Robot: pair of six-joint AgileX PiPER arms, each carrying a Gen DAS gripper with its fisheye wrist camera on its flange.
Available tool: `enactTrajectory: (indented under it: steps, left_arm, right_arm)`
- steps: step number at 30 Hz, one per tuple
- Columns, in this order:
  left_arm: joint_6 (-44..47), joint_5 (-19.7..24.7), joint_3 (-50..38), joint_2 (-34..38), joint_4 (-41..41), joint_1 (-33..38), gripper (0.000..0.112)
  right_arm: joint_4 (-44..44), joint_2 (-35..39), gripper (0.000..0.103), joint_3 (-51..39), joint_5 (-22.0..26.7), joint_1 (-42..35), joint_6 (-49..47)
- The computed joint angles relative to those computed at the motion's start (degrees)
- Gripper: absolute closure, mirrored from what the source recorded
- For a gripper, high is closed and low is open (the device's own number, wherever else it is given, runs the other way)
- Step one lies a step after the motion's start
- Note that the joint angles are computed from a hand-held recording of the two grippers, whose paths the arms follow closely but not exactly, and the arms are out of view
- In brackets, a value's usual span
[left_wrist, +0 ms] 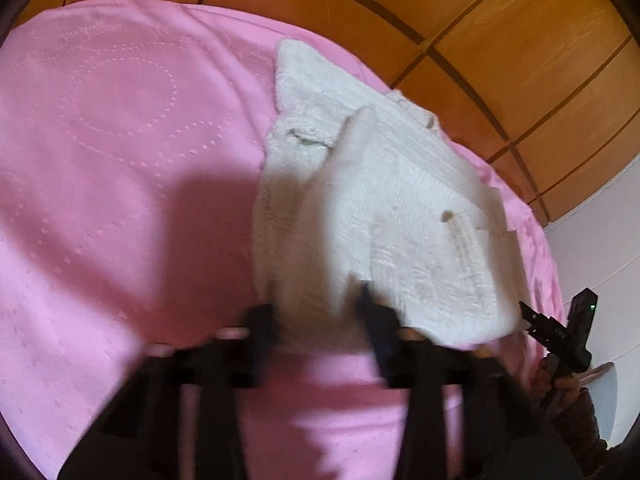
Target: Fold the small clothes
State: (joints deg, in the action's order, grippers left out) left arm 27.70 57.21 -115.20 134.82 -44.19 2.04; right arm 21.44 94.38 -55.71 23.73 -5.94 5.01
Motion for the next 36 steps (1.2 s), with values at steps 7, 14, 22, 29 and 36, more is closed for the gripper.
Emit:
enactTrajectory:
  steps: [7,14,22,29,36]
  left_arm:
    - [4.0,-0.5,6.4,-4.1,-3.7,2.4,0.107]
    - [11.2,-0.2,17.7,-11.5,-9.8,5.6,0.108]
    - [20.4,1.8,38.2,-22.8,-15.3,11.7,0.108]
    - [20.5,-1.0,48.2,-28.9,-10.9,12.3,0.104]
    - [29.7,-2.5,44.5,-35.2,-14.3,10.0,0.085]
  right_arm:
    - [-3.4,-1.8,0.089,-3.5,4.5,1.3,3.9]
    - [2.3,-10.5,0.092,0.2,7.6,-1.1,-2.1]
    - [3.0,-21.4,0.092,8.0,15.5,-2.9,-3.0]
    - [3.4,-26.1,0.092,14.3,20.2,-8.9,-5.1]
    - [-9.0,-27.0,0.089,10.4,16.9,-4.5,5.0]
